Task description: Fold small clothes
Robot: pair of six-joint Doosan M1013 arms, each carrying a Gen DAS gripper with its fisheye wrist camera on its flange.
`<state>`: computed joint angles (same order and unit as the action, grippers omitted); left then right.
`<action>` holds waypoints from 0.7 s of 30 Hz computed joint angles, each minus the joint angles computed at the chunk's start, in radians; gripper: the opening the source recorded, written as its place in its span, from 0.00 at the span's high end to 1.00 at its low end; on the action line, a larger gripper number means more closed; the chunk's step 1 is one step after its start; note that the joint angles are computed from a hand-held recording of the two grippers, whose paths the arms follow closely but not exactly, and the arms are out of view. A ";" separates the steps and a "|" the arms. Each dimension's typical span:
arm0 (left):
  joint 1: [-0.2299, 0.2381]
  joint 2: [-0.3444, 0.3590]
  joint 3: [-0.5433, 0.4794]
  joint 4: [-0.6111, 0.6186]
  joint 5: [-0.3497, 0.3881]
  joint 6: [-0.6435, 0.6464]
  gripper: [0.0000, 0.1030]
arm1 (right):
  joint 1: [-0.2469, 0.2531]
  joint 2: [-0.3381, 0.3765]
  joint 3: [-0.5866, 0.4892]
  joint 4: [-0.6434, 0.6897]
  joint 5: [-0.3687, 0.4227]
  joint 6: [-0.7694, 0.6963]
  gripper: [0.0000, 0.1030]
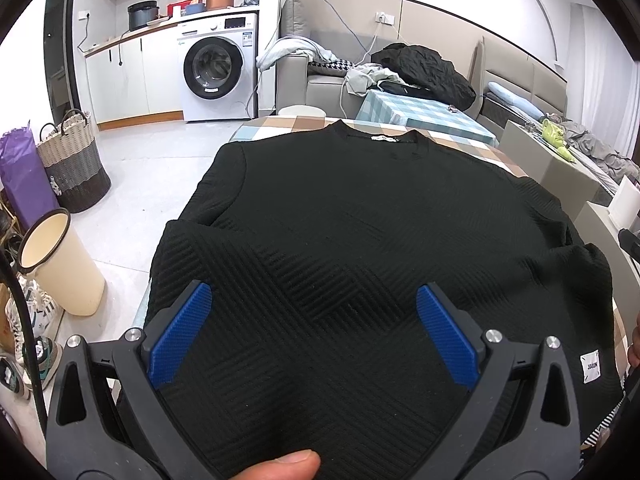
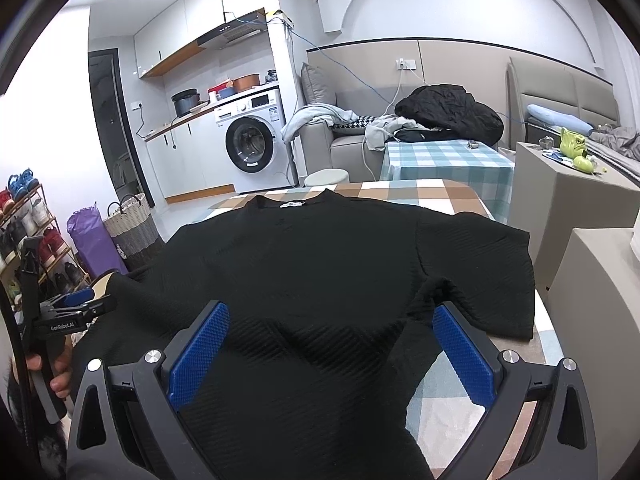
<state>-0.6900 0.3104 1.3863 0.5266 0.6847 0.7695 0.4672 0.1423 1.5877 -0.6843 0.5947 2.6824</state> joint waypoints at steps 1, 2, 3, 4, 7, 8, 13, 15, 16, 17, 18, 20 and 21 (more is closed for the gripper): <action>0.000 0.000 0.000 -0.001 -0.001 0.001 0.01 | 0.000 0.000 -0.001 0.001 0.001 -0.001 0.00; -0.001 -0.001 0.002 0.001 -0.002 -0.001 0.01 | 0.001 0.000 0.000 -0.004 0.002 0.006 0.00; -0.001 -0.002 0.004 0.006 -0.003 -0.005 0.01 | 0.001 -0.001 0.002 -0.004 -0.001 0.007 0.00; 0.000 -0.004 0.006 0.006 -0.005 -0.004 0.01 | 0.001 -0.002 0.003 -0.003 0.001 0.004 0.00; -0.001 -0.003 0.007 0.005 -0.006 0.001 0.01 | 0.000 -0.002 0.001 0.008 0.005 -0.008 0.00; -0.002 -0.004 0.007 0.005 -0.007 0.002 0.01 | 0.000 -0.002 0.001 0.014 0.004 -0.015 0.00; -0.002 -0.004 0.007 0.002 -0.006 0.004 0.01 | 0.003 -0.002 0.001 -0.002 0.013 -0.003 0.00; -0.003 -0.004 0.006 0.002 -0.003 0.005 0.01 | 0.001 -0.003 0.004 0.000 0.010 -0.001 0.00; -0.003 -0.004 0.007 0.003 -0.004 0.003 0.01 | 0.001 -0.003 0.004 -0.001 0.011 0.000 0.00; -0.003 -0.004 0.007 0.002 -0.005 0.005 0.01 | 0.000 -0.002 0.003 0.001 0.013 -0.002 0.00; -0.003 -0.003 0.006 0.003 -0.003 0.004 0.01 | 0.000 -0.002 0.003 0.003 0.013 -0.004 0.00; -0.003 -0.002 0.004 0.003 -0.001 0.003 0.01 | 0.000 -0.002 0.003 0.005 0.015 -0.006 0.00; -0.003 -0.002 0.004 0.000 -0.001 0.005 0.01 | -0.001 -0.001 0.002 0.011 0.016 -0.011 0.00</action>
